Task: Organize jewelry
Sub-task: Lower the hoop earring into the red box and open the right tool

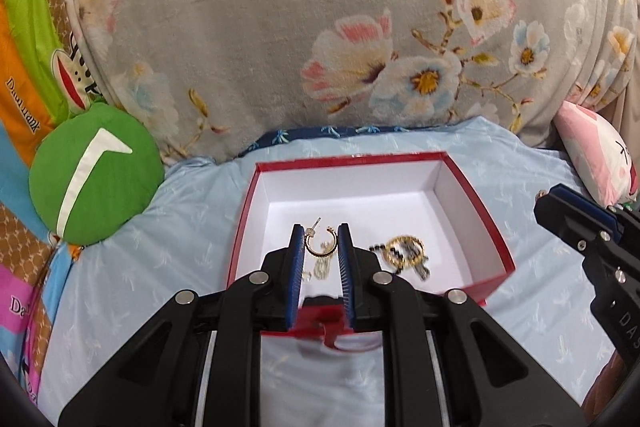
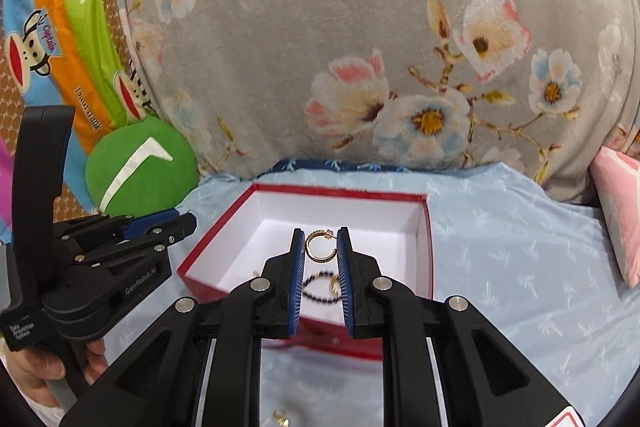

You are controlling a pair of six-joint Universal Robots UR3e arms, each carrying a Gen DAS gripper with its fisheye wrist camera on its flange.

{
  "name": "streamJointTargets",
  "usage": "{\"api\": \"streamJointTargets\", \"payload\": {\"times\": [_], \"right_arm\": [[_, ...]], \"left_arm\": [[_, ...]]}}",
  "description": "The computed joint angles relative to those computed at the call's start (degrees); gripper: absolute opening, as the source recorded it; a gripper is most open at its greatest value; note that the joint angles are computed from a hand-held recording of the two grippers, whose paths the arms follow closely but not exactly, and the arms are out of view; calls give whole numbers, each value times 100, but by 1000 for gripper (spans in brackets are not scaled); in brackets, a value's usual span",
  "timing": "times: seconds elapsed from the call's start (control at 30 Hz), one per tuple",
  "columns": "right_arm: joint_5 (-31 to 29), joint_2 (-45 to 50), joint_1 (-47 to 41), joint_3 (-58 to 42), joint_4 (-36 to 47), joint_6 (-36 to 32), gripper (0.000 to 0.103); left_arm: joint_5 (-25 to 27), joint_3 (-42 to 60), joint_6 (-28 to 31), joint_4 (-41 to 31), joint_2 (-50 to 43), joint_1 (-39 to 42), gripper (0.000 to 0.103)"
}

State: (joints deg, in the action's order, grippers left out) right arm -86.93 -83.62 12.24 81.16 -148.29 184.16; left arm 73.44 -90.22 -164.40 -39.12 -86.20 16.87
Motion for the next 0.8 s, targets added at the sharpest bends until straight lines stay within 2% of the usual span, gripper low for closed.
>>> {"api": "streamJointTargets", "payload": {"times": [0.27, 0.8], "right_arm": [[35, 1004, -77, -1421, 346, -128, 15], [69, 1827, -233, -2317, 492, -241, 15]], "left_arm": [[319, 1118, -279, 59, -1009, -333, 16], [459, 2078, -437, -32, -1818, -384, 16]]}}
